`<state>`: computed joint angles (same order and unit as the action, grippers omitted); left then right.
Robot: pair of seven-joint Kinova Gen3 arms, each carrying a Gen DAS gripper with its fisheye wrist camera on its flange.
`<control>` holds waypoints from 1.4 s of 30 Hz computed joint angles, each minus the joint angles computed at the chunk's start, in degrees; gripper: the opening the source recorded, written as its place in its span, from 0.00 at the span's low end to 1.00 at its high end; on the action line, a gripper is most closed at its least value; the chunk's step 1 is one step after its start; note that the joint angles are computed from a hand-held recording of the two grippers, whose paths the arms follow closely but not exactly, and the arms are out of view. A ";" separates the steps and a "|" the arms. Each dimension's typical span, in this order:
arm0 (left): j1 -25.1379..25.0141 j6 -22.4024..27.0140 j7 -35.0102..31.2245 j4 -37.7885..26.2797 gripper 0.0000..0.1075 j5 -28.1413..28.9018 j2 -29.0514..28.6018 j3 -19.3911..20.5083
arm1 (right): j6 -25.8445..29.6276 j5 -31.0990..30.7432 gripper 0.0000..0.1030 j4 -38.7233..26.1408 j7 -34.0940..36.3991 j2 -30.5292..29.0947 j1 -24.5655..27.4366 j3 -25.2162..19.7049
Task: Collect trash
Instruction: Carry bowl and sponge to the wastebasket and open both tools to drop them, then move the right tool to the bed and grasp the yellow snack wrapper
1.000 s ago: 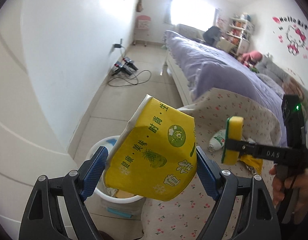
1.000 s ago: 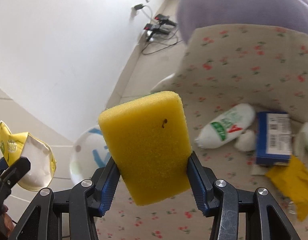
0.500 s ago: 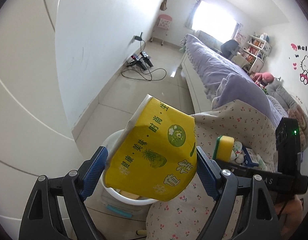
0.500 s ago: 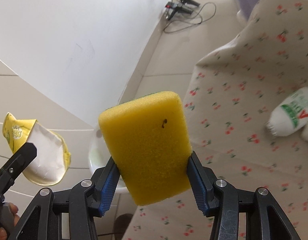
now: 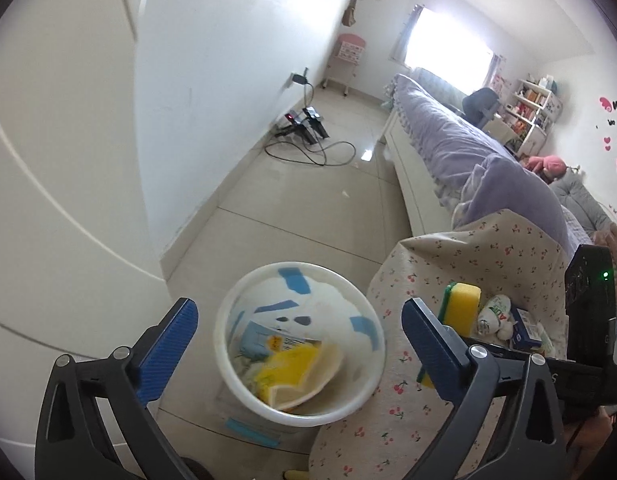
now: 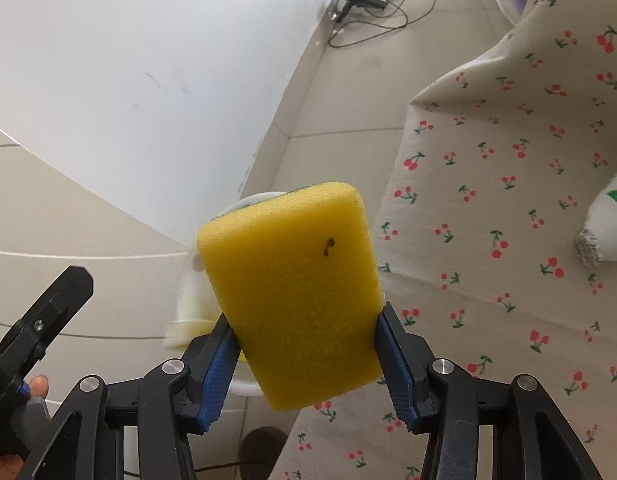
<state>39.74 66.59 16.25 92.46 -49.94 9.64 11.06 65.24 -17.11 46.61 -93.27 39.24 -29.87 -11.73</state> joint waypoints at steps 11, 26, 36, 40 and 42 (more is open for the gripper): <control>1.79 7.33 4.75 0.12 0.96 0.51 -1.31 2.10 | -3.88 -2.09 0.71 1.15 3.99 0.98 -0.21 -2.15; 5.04 11.71 -2.26 -10.73 0.96 0.31 3.30 1.07 | -7.87 1.00 0.85 9.23 7.65 -7.90 2.03 -0.15; 9.66 14.51 -11.93 -23.22 0.96 1.55 10.13 -2.75 | -8.13 3.36 0.98 13.13 9.60 -12.27 5.73 1.45; 10.38 14.86 -16.48 -27.70 0.96 4.06 12.56 -4.38 | -7.46 4.28 1.00 13.80 10.11 -12.92 7.36 2.34; 10.81 15.16 -18.63 -29.67 0.96 5.14 13.71 -5.28 | -6.93 5.52 1.00 13.92 9.99 -13.17 7.75 3.12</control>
<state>50.55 81.75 -2.39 62.79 -44.80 23.35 5.78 58.31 -11.59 60.53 -83.28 26.07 -22.12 -8.61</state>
